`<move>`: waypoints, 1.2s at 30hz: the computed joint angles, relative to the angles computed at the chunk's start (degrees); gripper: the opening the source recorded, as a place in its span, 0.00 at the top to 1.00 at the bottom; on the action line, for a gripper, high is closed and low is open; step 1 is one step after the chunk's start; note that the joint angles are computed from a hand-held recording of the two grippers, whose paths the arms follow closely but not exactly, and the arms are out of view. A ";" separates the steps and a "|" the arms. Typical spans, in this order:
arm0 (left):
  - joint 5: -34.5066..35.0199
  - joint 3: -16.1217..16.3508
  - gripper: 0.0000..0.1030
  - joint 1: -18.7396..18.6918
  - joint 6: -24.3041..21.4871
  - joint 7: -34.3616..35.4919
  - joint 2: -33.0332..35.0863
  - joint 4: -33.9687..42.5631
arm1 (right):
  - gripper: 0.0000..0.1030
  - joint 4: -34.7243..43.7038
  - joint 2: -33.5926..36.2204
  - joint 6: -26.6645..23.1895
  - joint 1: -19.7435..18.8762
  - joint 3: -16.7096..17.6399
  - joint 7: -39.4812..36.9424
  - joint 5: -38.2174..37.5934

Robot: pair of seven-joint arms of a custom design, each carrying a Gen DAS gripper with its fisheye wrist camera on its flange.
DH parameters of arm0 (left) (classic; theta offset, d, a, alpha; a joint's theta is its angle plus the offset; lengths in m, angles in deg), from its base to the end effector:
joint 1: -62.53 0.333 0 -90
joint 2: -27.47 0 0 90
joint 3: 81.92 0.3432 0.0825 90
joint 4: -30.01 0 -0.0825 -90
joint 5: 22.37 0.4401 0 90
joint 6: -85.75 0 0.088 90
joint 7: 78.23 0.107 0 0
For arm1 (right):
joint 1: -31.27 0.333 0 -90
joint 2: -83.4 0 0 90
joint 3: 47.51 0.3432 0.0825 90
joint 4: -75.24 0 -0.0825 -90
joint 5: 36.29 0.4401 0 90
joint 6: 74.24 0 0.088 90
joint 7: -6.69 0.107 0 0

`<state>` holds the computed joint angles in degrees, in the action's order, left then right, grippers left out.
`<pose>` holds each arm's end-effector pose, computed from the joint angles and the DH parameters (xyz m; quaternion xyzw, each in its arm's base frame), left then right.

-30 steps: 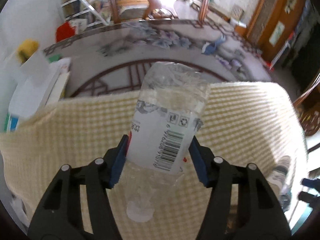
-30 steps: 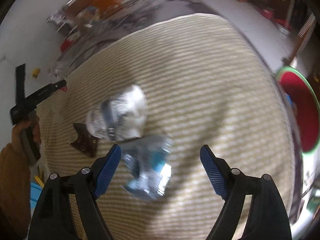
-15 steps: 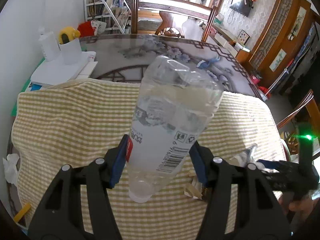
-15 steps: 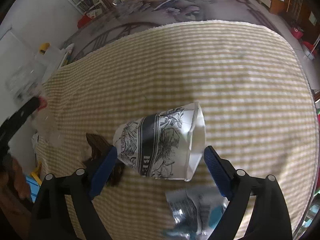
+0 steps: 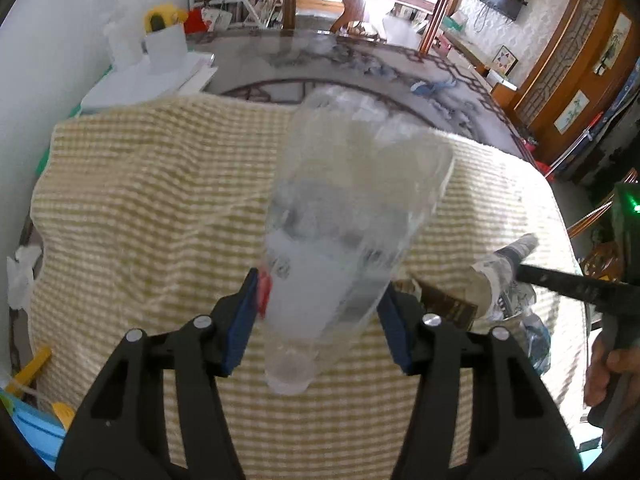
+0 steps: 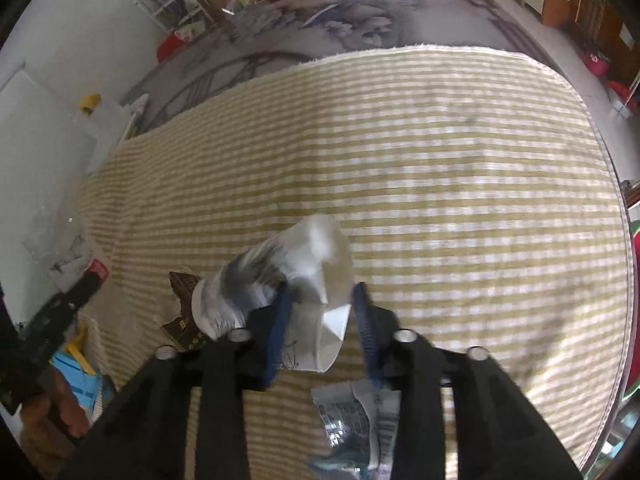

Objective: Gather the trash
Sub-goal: 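Grasp the clear plastic bottle with the left tool while the right tool grasps the black-and-white paper cup, then lift and carry the bottle and paper cup over the red bucket with both tools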

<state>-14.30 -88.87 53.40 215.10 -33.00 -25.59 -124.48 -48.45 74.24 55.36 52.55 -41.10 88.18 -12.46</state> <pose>0.3384 -0.0973 0.5439 -0.8207 0.5080 -0.1977 0.1713 0.5035 0.2787 0.4981 -0.8170 0.5370 0.0608 0.2014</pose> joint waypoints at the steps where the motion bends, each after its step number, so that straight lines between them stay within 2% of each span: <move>1: -0.14 0.03 0.48 -0.02 -0.20 -0.20 -0.32 -0.13 | 0.83 -0.38 -0.67 0.27 0.01 -0.13 -0.35 0.39; 6: 0.18 -0.06 0.47 0.03 -0.34 -0.13 -0.03 -0.02 | 0.83 -3.08 -4.36 0.84 -0.03 -0.79 -2.12 2.60; 8: -0.04 0.14 0.37 -0.10 0.31 -0.12 0.40 -0.07 | 0.83 -4.23 -5.86 0.93 0.10 -0.99 -2.95 3.53; 12: -0.18 0.66 0.33 -0.16 1.47 1.08 2.72 0.66 | 0.83 -5.38 -7.75 0.46 0.20 -1.42 -3.62 5.24; 14: 0.40 0.48 0.28 0.34 2.05 1.74 4.50 1.60 | 0.83 -5.85 -8.55 0.10 0.18 -1.58 -3.72 5.96; 22: 3.75 -0.08 0.25 3.31 5.16 4.13 11.22 5.10 | 0.83 -8.23 -11.93 -0.81 -0.37 -1.93 -2.99 6.91; 25: 1.92 1.01 0.25 3.13 5.42 3.78 12.14 4.70 | 0.82 -9.24 -13.29 -0.85 -0.72 -2.06 -2.27 6.78; 28: 1.34 0.67 0.26 3.28 4.83 3.22 12.25 3.79 | 0.82 -10.02 -14.34 -0.75 -1.09 -2.36 -1.75 6.80; 30: 1.34 0.46 0.36 3.27 4.46 3.01 12.02 3.08 | 0.82 -10.33 -14.82 -0.85 -1.27 -2.54 -1.51 6.83; 31: 0.29 1.20 0.47 2.60 5.18 3.31 11.31 2.19 | 0.82 -10.52 -15.14 -0.84 -1.36 -2.62 -1.30 6.93; 36: 0.00 -0.14 0.48 2.12 5.11 0.77 6.74 0.30 | 0.82 -11.28 -16.40 -0.61 -1.52 -3.08 -0.72 7.95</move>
